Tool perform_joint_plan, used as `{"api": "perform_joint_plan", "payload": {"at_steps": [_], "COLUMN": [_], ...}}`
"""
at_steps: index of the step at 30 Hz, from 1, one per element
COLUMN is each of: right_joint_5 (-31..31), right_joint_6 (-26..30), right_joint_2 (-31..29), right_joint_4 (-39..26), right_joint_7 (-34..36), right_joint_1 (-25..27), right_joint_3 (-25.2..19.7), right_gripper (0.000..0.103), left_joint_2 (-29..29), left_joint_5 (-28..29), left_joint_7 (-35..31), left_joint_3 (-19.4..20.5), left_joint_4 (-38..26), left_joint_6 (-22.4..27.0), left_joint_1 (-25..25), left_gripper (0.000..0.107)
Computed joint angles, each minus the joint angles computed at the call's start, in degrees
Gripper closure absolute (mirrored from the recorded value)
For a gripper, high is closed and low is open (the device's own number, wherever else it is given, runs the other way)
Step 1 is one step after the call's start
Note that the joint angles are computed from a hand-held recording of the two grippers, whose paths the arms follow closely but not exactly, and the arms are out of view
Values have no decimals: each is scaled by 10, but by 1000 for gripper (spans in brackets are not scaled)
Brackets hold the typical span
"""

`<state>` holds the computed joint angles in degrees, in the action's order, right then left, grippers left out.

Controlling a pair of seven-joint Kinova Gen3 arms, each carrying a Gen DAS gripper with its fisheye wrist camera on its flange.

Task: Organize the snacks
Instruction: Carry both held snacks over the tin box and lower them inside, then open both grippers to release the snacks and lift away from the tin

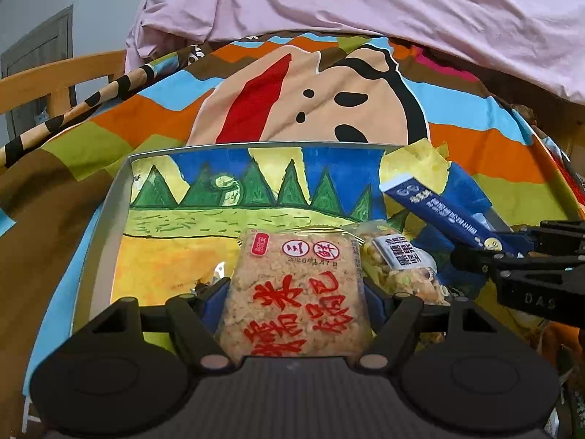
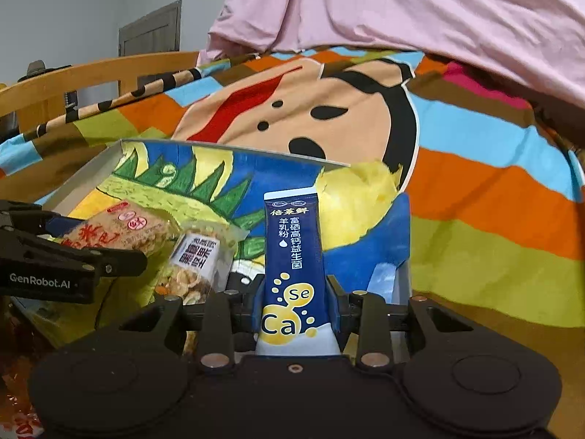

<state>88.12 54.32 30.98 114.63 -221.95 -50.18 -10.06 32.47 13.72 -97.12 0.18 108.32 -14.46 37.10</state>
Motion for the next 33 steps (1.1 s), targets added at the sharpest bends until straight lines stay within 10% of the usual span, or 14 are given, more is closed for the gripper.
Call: {"api": "perform_joint_plan", "payload": {"at_steps": [11,16,33], "right_joint_5": [-8,0,-29], "right_joint_6": [-2,41,199], "right_joint_2": [-6,-13,-56], "right_joint_4": [1,11,22], "right_joint_7": [-7,-21,-56], "right_joint_1": [-2,-24,-120], "right_joint_3": [5,-3,-46], "right_gripper": [51,35,4], "left_joint_2": [-2,-15,-129], "left_joint_5": [-11,-67,13], "left_joint_7": [4,63,59], "left_joint_3": [16,103,77], "left_joint_4": [-6,37,212], "left_joint_6": [18,-37,-231], "left_joint_1": [-16,-99,-43], "left_gripper": [28,20,5]}}
